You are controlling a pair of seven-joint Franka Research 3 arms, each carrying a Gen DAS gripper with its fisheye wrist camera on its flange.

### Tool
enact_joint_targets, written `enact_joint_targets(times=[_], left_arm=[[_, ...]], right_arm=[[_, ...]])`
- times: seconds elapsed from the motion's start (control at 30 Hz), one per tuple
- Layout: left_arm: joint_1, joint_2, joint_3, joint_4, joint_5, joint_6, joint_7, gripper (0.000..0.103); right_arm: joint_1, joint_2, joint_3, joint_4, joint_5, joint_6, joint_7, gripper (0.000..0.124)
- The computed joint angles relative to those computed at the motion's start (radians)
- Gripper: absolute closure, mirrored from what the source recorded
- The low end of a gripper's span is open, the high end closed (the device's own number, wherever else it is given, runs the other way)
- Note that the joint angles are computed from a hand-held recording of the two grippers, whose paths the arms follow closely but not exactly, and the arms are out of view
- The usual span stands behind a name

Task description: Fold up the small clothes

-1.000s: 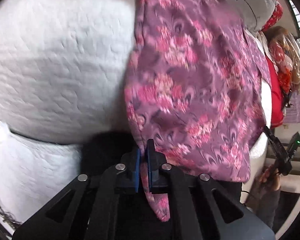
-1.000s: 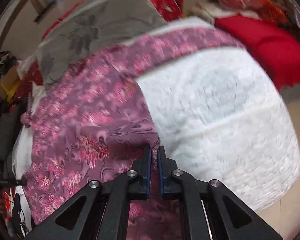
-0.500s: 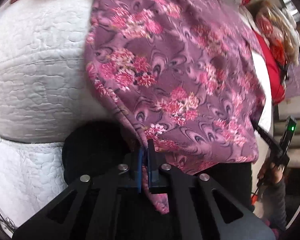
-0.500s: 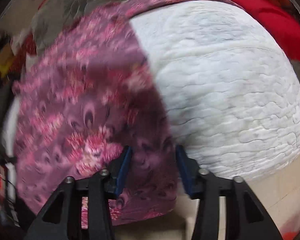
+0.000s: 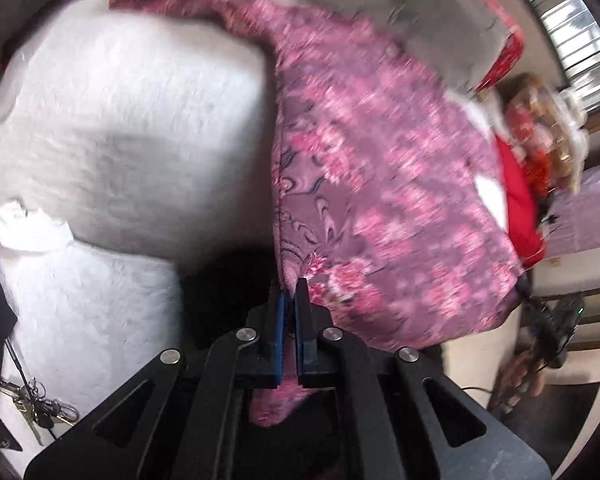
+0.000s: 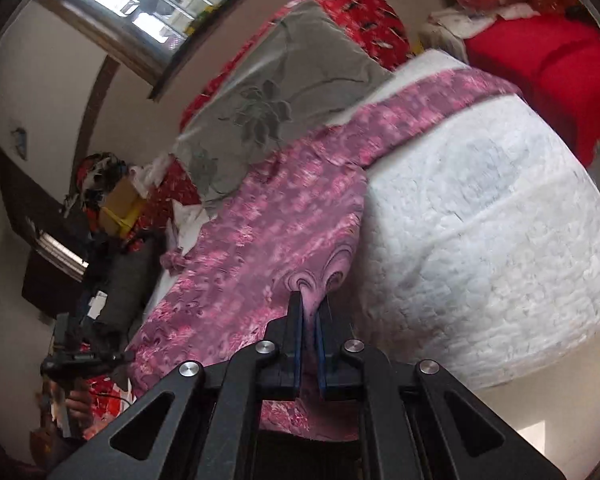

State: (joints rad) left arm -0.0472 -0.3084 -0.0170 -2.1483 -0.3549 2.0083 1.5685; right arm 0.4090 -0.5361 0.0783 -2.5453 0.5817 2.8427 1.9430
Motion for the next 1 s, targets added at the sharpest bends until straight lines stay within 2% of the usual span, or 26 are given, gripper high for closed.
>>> enact_joint_targets(times=[0.07,0.13,0.2,0.23,0.27,0.3,0.33,0.4,0.43,0.47,0.57,0.63,0.67,0.7,0.73,0.77,0.8,0.83,0.9,0.93,1.0], left_arm=[[0.008,0.036,-0.021,-0.011,0.062,0.007,-0.030,0.100],[0.018,0.060,-0.033,-0.015,0.115,0.017,-0.065,0.100],[0.019,0.055,-0.034,-0.020,0.132,0.058,-0.060,0.100],[0.019,0.052,-0.037,-0.018,0.146,0.095,-0.057,0.100],[0.018,0.060,-0.042,0.001,0.165,0.127,-0.055,0.100],[0.013,0.071,-0.044,0.019,0.168,0.153,-0.048,0.099],[0.005,0.089,-0.044,0.044,0.160,0.178,-0.033,0.092],[-0.006,0.156,-0.066,0.117,0.177,0.243,-0.049,0.068],[-0.013,0.193,-0.082,0.148,0.196,0.273,-0.073,0.047],[-0.019,0.246,-0.102,0.192,0.237,0.313,-0.113,0.040],[-0.040,0.366,-0.132,0.297,0.300,0.336,-0.169,0.040],[-0.057,0.464,-0.146,0.389,0.359,0.320,-0.230,0.040],[-0.086,0.523,-0.132,0.447,0.401,0.309,-0.272,0.040],[-0.079,0.547,-0.149,0.475,0.431,0.296,-0.300,0.040],[-0.088,0.582,-0.147,0.509,0.462,0.290,-0.325,0.040],[-0.094,0.616,-0.144,0.545,0.486,0.278,-0.346,0.040],[-0.094,0.641,-0.146,0.569,0.491,0.272,-0.353,0.040],[-0.091,0.665,-0.149,0.593,0.490,0.260,-0.356,0.040],[-0.084,0.698,-0.156,0.621,0.478,0.237,-0.354,0.040],[-0.080,0.707,-0.158,0.624,0.473,0.236,-0.354,0.039],[-0.075,0.701,-0.160,0.603,0.473,0.278,-0.356,0.037]], right_arm=[[-0.015,0.024,0.005,-0.019,0.003,-0.039,0.041,0.119],[-0.058,0.081,0.036,-0.015,-0.050,-0.107,0.102,0.120],[-0.146,0.125,0.100,0.022,-0.214,-0.246,0.218,0.120],[-0.156,0.135,0.103,0.035,-0.254,-0.270,0.239,0.120],[-0.151,0.138,0.089,0.038,-0.263,-0.247,0.233,0.115],[-0.150,0.141,0.081,0.044,-0.271,-0.214,0.231,0.115],[-0.151,0.157,0.073,0.064,-0.281,-0.163,0.221,0.115],[-0.139,0.215,0.051,0.125,-0.279,-0.095,0.179,0.114],[-0.127,0.266,0.037,0.172,-0.270,-0.049,0.140,0.112],[-0.125,0.302,0.037,0.209,-0.274,-0.030,0.128,0.108],[-0.117,0.472,0.035,0.344,-0.285,0.032,0.101,0.101],[-0.108,0.572,0.025,0.421,-0.277,0.019,0.080,0.101],[-0.105,0.592,0.018,0.438,-0.292,-0.013,0.084,0.101],[-0.107,0.621,0.012,0.469,-0.290,-0.056,0.074,0.102],[-0.112,0.632,0.011,0.478,-0.257,-0.054,0.043,0.109],[-0.129,0.630,0.017,0.476,-0.168,-0.022,-0.027,0.109],[-0.141,0.625,0.011,0.476,-0.121,-0.004,-0.054,0.108],[-0.153,0.617,-0.005,0.473,-0.103,0.024,-0.048,0.102],[-0.187,0.593,-0.065,0.443,-0.146,0.098,0.071,0.097],[-0.207,0.589,-0.088,0.433,-0.175,0.112,0.134,0.088],[-0.255,0.584,-0.167,0.407,-0.356,0.122,0.398,0.084]])
